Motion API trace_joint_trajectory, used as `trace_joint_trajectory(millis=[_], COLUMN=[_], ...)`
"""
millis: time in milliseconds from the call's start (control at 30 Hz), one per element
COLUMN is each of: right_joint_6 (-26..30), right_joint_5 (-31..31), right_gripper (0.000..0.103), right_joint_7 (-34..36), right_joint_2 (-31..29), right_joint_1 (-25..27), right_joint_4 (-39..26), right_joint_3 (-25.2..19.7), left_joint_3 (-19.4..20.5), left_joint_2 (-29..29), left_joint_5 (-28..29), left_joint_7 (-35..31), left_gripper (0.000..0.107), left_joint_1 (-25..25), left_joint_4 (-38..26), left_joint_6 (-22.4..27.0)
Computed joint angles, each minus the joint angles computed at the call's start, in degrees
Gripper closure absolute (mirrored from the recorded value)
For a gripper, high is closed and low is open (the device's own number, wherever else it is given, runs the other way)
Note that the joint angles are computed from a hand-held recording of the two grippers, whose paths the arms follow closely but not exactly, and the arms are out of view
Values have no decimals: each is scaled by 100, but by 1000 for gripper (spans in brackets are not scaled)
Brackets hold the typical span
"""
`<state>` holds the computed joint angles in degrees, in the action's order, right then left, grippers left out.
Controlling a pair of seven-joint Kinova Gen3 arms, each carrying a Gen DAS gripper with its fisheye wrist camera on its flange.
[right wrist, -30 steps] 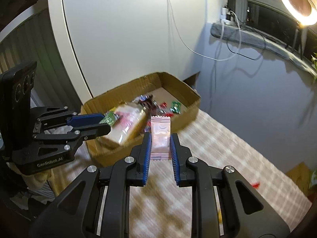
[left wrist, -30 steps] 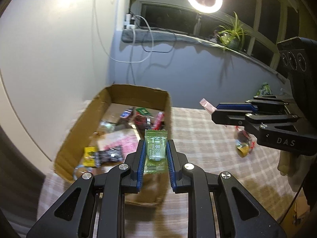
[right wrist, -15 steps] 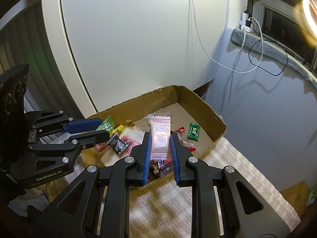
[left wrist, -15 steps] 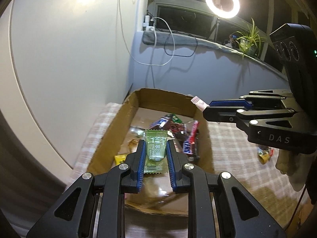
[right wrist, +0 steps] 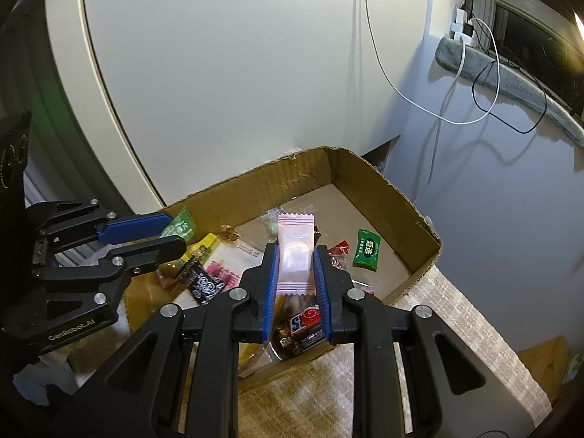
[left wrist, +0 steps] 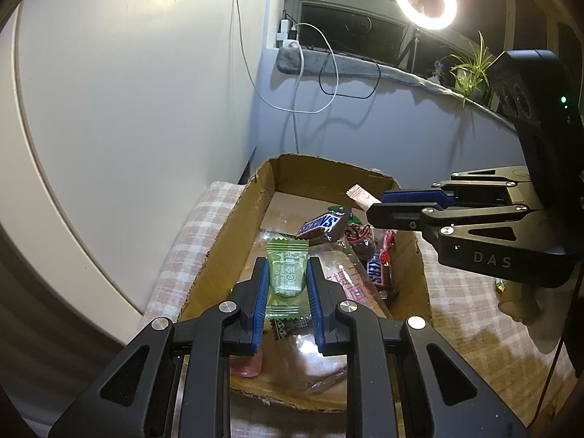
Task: Organize snacks
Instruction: 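Open both tools to drop the green and pink candies into the box, then move both open tools back over the yellow jelly and red bag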
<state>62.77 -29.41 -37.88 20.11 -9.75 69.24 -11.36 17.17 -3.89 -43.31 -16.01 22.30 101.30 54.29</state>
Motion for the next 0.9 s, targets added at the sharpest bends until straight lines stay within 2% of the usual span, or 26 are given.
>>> trace_joint_trajectory(millis=[100, 167, 200, 233, 267, 300, 333, 367, 733, 833, 900], right_joint_6=[-67, -65, -73, -100, -153, -189, -213, -226, -147, -206, -56], right_joint_5=[47, 77, 82, 93, 100, 97, 74, 41, -137, -366, -490], right_gripper=[83, 78, 70, 55, 47, 34, 29, 28, 28, 28, 28], right_joint_7=[-61, -116, -125, -137, -147, -161, -158, -159, -352, -214, -176], right_joint_2=[41, 70, 74, 65, 49, 32, 23, 16, 11, -38, -8], right_joint_1=[-32, -41, -35, -36, -34, -27, -7, 19, 202, 349, 433], right_joint_4=[-17, -52, -57, -43, -16, 3, 17, 26, 15, 130, 95], right_joint_3=[22, 31, 28, 29, 31, 31, 23, 17, 33, -9, -11], left_joint_3=[-22, -19, -9, -7, -20, -12, 13, 49, 63, 105, 134], left_joint_2=[9, 37, 60, 73, 72, 77, 88, 88, 51, 35, 45], left_joint_5=[13, -16, -43, -56, -43, -75, -163, -297, -442, -455, -470], left_joint_7=[-2, -7, 6, 5, -28, -14, 64, 180, 303, 332, 324], left_gripper=[87, 87, 86, 85, 76, 57, 47, 42, 42, 42, 42], left_joint_1=[-12, -11, 1, 18, 31, 48, 73, 109, 243, 270, 297], left_joint_4=[-1, -18, -37, -46, -47, -47, -40, -18, -49, -57, -81], left_joint_6=[-24, -9, 33, 69, 71, 100, 144, 198, 355, 414, 459])
